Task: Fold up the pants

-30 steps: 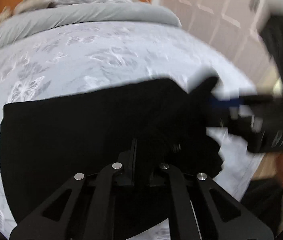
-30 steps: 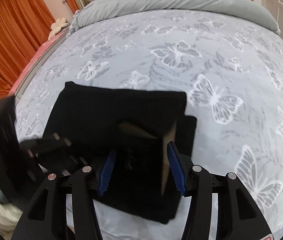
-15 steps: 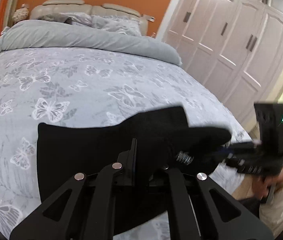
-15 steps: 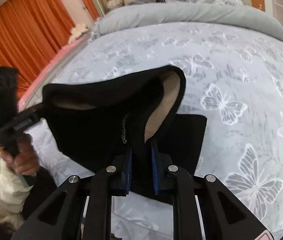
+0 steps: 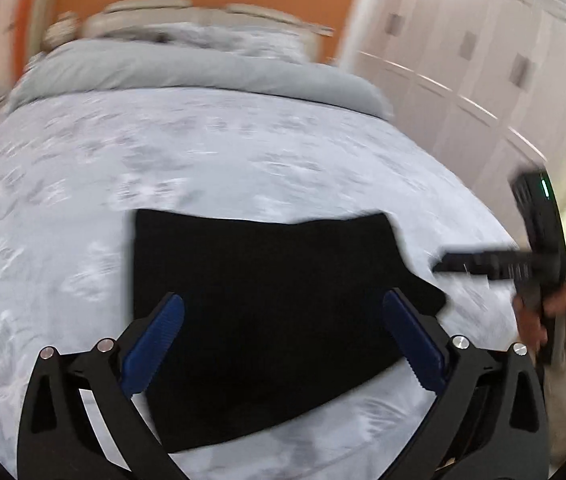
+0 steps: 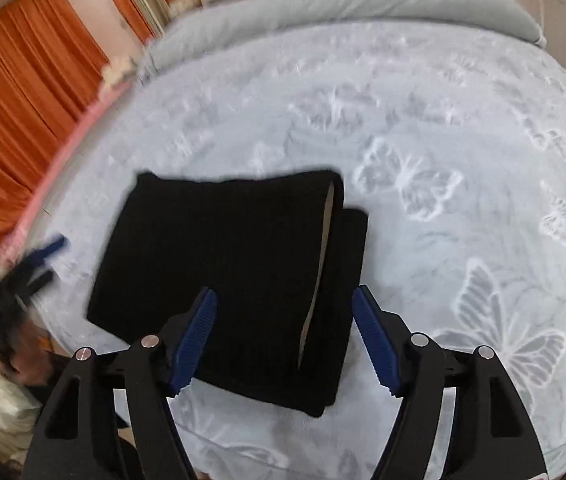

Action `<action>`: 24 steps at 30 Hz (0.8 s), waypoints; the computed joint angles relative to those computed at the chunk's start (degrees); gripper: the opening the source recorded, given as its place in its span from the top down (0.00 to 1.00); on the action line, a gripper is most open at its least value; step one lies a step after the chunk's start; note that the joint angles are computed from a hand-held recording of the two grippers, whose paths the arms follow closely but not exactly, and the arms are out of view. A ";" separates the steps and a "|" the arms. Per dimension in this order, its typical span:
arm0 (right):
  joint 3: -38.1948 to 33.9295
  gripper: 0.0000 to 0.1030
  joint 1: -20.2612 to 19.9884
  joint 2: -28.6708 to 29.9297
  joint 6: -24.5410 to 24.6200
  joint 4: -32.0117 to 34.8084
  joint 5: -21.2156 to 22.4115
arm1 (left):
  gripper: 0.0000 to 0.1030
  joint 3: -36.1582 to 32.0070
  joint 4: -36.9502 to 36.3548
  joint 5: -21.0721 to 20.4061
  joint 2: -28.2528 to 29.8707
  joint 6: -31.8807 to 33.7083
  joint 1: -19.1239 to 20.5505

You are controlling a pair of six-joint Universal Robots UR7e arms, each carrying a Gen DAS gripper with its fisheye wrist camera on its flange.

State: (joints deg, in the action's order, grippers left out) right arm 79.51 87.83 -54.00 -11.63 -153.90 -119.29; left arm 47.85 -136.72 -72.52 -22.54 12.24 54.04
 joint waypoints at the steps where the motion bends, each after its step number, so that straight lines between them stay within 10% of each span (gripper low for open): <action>1: -1.34 0.33 0.08 0.88 0.63 2.19 -1.14 | 0.05 -1.48 1.02 1.24 0.60 -1.68 0.40; 6: -2.47 0.73 0.83 4.68 -3.94 1.56 -5.45 | 0.05 -11.04 12.57 7.12 4.80 -9.64 2.35; 10: 2.53 0.79 2.40 0.48 -6.92 -4.94 0.01 | 0.05 -5.53 7.85 9.41 1.71 -7.95 2.23; 16: 2.07 0.56 -1.61 0.27 1.62 2.17 -2.69 | 0.05 -5.38 8.42 14.31 2.61 -7.04 2.45; 19: 4.46 0.25 -0.78 -1.63 1.18 -3.07 -2.44 | 0.05 -7.90 13.50 13.89 3.96 -10.06 3.07; 24: 4.57 0.21 -1.70 -1.68 4.38 -2.62 -2.40 | 0.05 -9.07 17.56 10.68 4.56 -15.03 4.18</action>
State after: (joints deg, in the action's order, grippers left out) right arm 84.08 86.13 -55.68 -7.25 -156.53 -121.69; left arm 38.79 -119.16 -61.85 -17.98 -2.79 58.22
